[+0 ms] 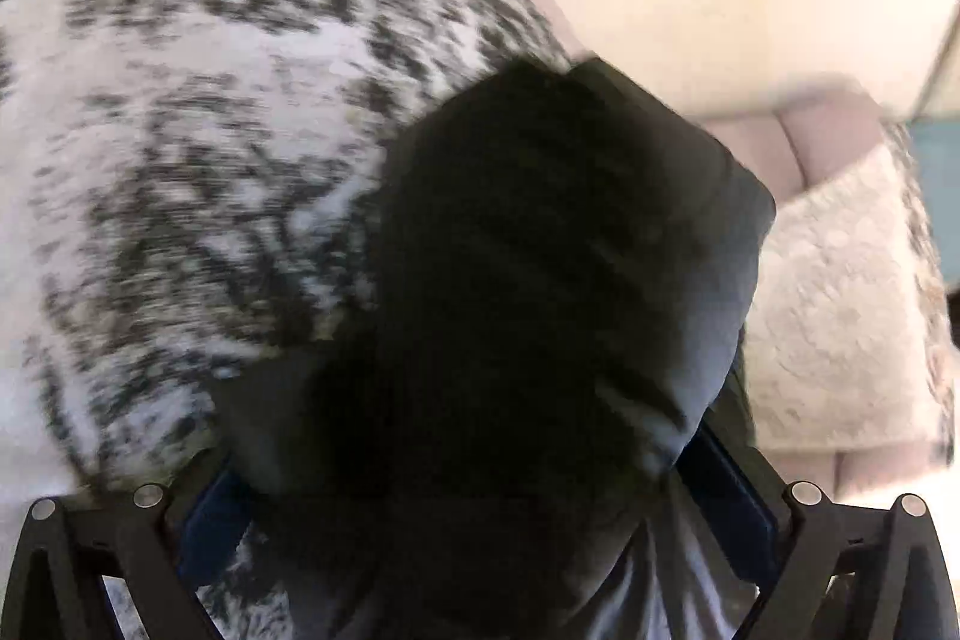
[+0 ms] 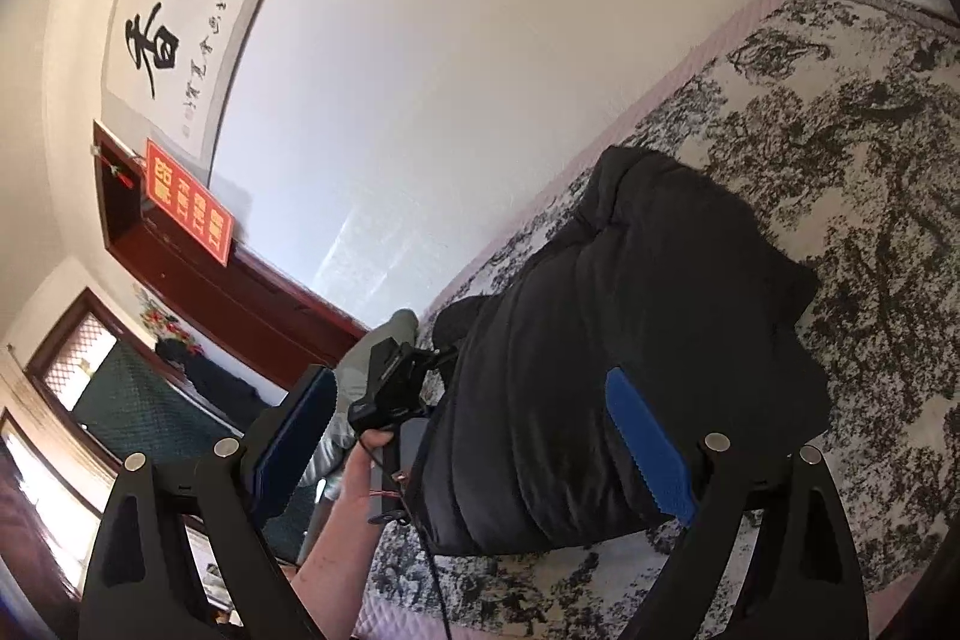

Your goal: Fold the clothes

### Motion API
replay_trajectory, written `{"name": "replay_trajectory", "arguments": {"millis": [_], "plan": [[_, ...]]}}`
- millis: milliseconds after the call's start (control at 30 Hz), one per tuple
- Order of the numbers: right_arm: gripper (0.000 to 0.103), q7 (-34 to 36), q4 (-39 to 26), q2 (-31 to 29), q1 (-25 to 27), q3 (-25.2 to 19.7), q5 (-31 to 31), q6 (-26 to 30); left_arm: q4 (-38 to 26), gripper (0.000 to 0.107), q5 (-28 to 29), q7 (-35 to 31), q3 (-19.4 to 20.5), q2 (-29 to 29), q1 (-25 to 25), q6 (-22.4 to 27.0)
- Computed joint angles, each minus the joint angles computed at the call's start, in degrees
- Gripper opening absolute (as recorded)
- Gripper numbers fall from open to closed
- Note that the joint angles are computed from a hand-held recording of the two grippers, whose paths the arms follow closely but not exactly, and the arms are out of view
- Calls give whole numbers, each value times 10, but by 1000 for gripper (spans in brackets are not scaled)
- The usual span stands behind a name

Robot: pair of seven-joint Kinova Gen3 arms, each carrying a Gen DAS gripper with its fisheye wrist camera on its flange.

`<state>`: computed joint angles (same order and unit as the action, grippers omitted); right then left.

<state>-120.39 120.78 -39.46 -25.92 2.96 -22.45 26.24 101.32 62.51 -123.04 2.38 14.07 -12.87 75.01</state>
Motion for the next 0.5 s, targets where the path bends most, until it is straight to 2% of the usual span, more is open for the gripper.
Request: {"name": "replay_trajectory", "arguments": {"millis": [33, 67, 100, 167, 200, 233, 300, 433, 500], "plan": [[94, -3, 3, -1, 3, 1, -2, -5, 0, 99, -1, -2, 0, 0, 0, 1], [94, -12, 9, -2, 10, -2, -6, -13, 8, 90, 7, -7, -4, -3, -1, 3], [94, -22, 16, -3, 18, -5, -10, -20, 18, 74, 25, -13, -2, 0, -12, 15], [94, -50, 25, -3, 43, -16, -15, -22, 48, 64, 60, -23, -6, 3, -24, 26], [97, -66, 28, -2, 63, -25, -19, -14, 60, 58, 66, -28, -9, -5, -25, 24], [103, -87, 27, -2, 84, -38, -13, 4, 73, 54, 73, -34, -12, -12, -26, 23], [103, -119, 33, -7, 105, -50, -11, 36, 94, 44, 91, -46, -18, -20, -29, 27], [103, -159, 77, -26, 115, -55, -25, 33, 120, 37, 125, -56, -28, -31, -29, 31], [103, -190, 106, -24, 125, -56, -41, 12, 126, 36, 151, -57, -25, -20, -22, 31]]}}
